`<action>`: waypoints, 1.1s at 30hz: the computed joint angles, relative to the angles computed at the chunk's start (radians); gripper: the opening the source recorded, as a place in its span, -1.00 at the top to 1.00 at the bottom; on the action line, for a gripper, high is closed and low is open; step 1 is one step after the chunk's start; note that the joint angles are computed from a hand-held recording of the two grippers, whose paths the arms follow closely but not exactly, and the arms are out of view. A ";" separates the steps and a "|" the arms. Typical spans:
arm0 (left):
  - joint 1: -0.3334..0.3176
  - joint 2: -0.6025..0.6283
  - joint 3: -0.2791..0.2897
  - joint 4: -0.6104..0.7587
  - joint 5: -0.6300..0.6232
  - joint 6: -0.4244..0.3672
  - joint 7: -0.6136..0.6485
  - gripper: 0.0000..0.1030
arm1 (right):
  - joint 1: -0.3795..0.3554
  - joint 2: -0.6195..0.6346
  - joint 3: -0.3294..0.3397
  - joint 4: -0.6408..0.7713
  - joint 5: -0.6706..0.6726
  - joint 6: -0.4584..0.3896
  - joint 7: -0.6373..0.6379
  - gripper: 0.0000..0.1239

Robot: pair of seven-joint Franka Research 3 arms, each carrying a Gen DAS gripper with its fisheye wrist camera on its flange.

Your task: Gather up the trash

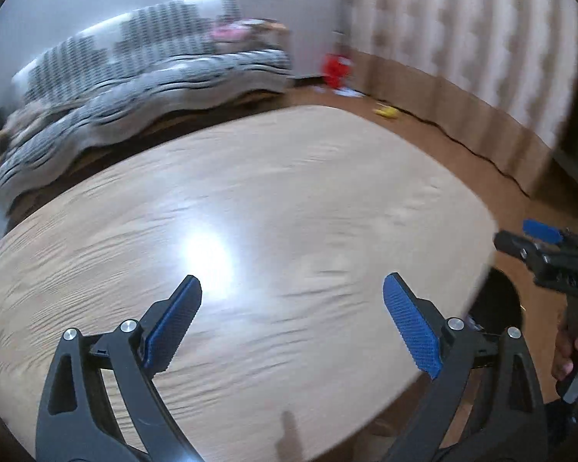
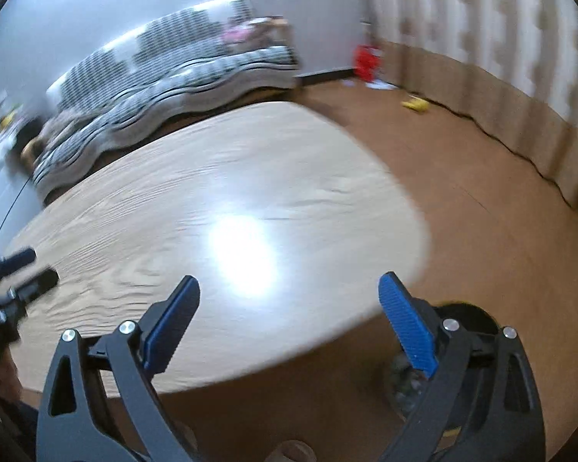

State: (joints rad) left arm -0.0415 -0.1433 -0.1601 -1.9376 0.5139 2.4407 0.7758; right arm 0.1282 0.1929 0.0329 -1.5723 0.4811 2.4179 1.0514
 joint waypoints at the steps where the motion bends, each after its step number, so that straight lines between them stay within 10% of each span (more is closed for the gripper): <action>1: 0.012 -0.047 0.010 -0.042 0.007 -0.005 -0.023 -0.79 | 0.011 0.003 0.010 0.007 -0.001 -0.006 -0.006 -0.47; 15: 0.207 -0.481 0.077 -0.391 0.021 -0.127 -0.137 -0.79 | 0.236 0.025 0.122 0.078 -0.035 -0.060 -0.048 -0.54; 33: 0.297 -0.546 0.118 -0.481 0.011 -0.093 -0.074 -0.79 | 0.318 0.090 0.124 0.131 -0.131 -0.056 0.005 -0.55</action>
